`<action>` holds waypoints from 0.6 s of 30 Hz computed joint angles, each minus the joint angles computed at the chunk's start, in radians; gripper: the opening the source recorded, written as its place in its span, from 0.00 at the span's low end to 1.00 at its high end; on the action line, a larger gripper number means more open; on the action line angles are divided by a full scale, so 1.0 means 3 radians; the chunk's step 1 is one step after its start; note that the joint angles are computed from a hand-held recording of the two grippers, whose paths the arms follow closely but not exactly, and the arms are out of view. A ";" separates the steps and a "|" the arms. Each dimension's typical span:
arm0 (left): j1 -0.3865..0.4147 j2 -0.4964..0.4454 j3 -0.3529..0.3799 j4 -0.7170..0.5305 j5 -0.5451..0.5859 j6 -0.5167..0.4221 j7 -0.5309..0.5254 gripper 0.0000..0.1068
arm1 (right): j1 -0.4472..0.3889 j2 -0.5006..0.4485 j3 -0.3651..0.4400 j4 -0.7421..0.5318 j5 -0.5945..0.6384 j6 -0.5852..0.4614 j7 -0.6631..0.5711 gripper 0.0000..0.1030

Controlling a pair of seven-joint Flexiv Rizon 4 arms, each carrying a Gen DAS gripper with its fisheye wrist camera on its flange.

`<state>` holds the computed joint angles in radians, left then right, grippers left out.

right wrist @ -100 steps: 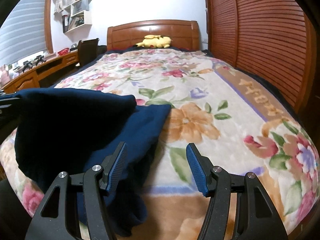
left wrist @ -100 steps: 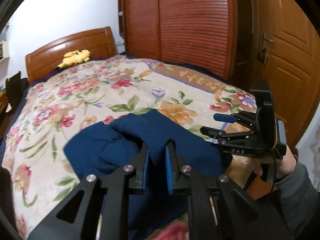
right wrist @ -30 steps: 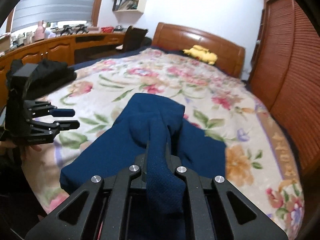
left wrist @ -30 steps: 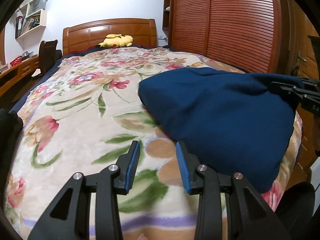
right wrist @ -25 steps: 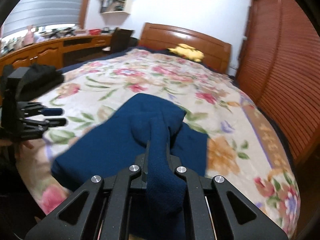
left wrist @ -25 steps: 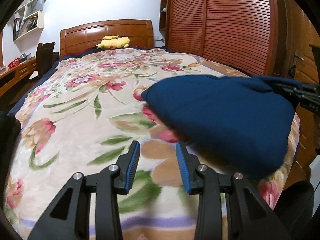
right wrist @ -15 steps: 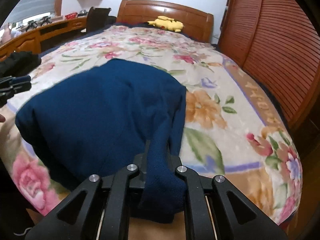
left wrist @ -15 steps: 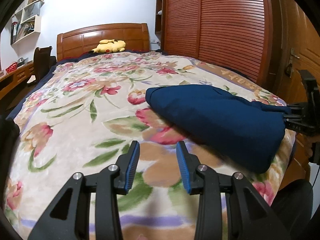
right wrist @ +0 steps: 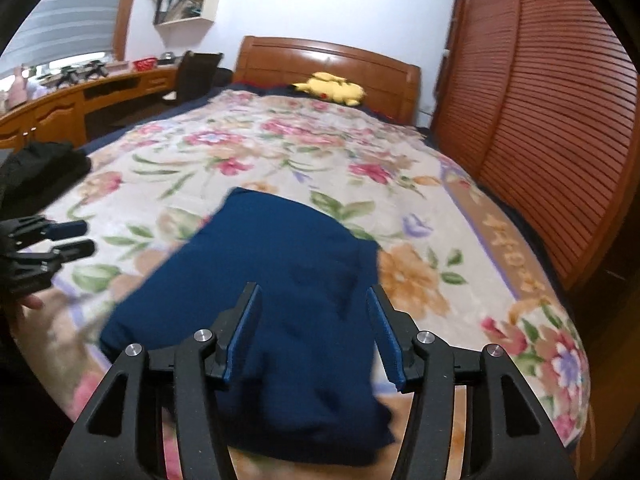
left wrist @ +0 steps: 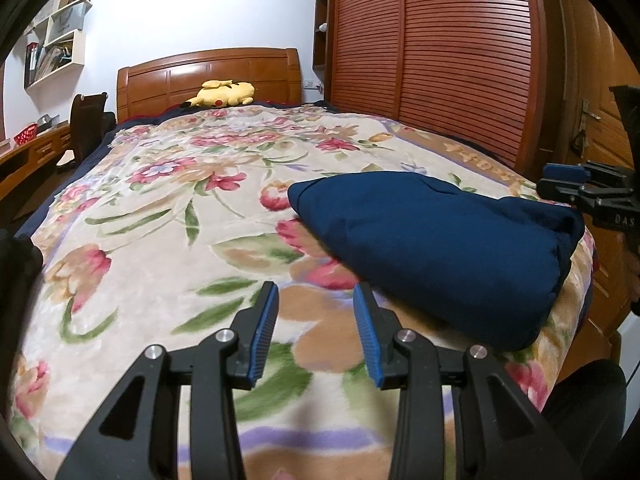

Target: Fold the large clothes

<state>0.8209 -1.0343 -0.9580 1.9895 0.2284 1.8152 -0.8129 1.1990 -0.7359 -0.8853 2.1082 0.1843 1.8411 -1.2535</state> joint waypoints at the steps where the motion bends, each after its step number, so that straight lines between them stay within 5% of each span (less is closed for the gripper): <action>1: 0.0002 0.0000 -0.0001 0.0001 0.0000 0.0001 -0.0001 0.35 | -0.0015 -0.0006 0.0033 -0.0034 -0.0021 0.0005 -0.0009 0.53; 12: 0.0006 0.0014 0.0023 -0.0006 -0.0015 -0.0005 0.0001 0.35 | -0.0284 -0.0210 0.0542 -0.0352 -0.0162 0.0032 -0.0039 0.53; 18: 0.0006 0.0012 0.0024 -0.0007 -0.0014 -0.0004 0.0003 0.36 | -0.0664 -0.0329 0.1069 -0.0393 -0.0108 0.0152 0.0135 0.53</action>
